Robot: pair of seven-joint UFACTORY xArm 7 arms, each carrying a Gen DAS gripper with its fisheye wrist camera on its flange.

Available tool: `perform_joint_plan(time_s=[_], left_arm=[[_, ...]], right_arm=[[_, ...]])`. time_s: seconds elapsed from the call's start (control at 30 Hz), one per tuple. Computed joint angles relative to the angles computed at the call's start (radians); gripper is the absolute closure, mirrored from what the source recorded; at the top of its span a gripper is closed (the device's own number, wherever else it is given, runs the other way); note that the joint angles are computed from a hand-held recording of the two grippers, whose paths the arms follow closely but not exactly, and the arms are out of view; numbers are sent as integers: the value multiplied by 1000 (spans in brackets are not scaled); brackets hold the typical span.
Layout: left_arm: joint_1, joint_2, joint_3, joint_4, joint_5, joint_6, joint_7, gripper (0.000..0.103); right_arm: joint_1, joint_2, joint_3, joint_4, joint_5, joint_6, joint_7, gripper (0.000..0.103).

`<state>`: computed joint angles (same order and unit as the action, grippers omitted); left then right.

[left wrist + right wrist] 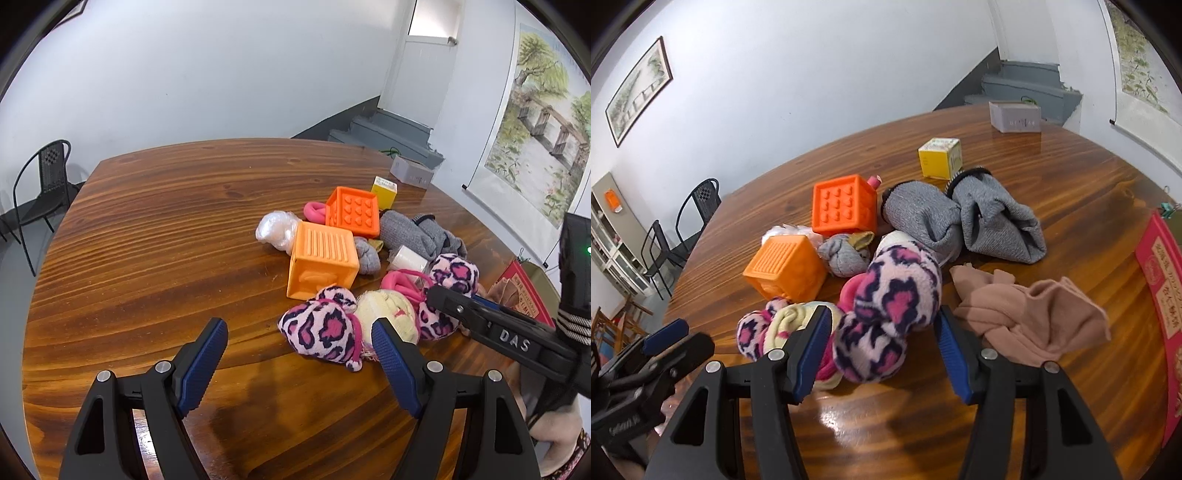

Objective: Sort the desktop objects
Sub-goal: 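Grasp a pink leopard-print plush with each gripper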

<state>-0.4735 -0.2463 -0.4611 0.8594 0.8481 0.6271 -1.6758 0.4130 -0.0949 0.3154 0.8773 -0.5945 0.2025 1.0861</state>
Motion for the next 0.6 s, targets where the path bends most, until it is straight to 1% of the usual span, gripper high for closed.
perform_joint_plan(time_s=[0.03, 0.07, 0.17, 0.23, 0.37, 0.4, 0.47, 0.53, 0.6], left_arm=[[0, 3, 1, 0, -1, -1, 1, 21], [0, 5, 1, 0, -1, -2, 1, 21], [-1, 10, 5, -1, -2, -4, -2, 21], [-2, 12, 8, -3, -3, -9, -3, 21], [-3, 31, 13, 6, 3, -16, -1, 21], [-4, 39, 15, 9, 6, -19, 0, 21], [-7, 57, 23, 18, 11, -28, 1, 21], [-12, 76, 32, 30, 16, -30, 3, 21], [-16, 99, 44, 46, 22, -31, 4, 21]], right_arm=[[4, 7, -6, 0, 20, -6, -20, 41], [8, 9, -10, -2, 34, -12, -37, 47], [13, -2, -12, -16, 55, -20, -71, 58], [0, -22, -1, -29, 31, -26, -55, 60], [-72, -87, 57, -69, -99, -51, 60, 61], [-89, -100, 71, -78, -114, -57, 78, 61], [-109, -120, 86, -95, -115, -71, 88, 61], [-119, -133, 93, -112, -90, -85, 77, 61], [-152, -151, 121, -123, -91, -90, 88, 61]])
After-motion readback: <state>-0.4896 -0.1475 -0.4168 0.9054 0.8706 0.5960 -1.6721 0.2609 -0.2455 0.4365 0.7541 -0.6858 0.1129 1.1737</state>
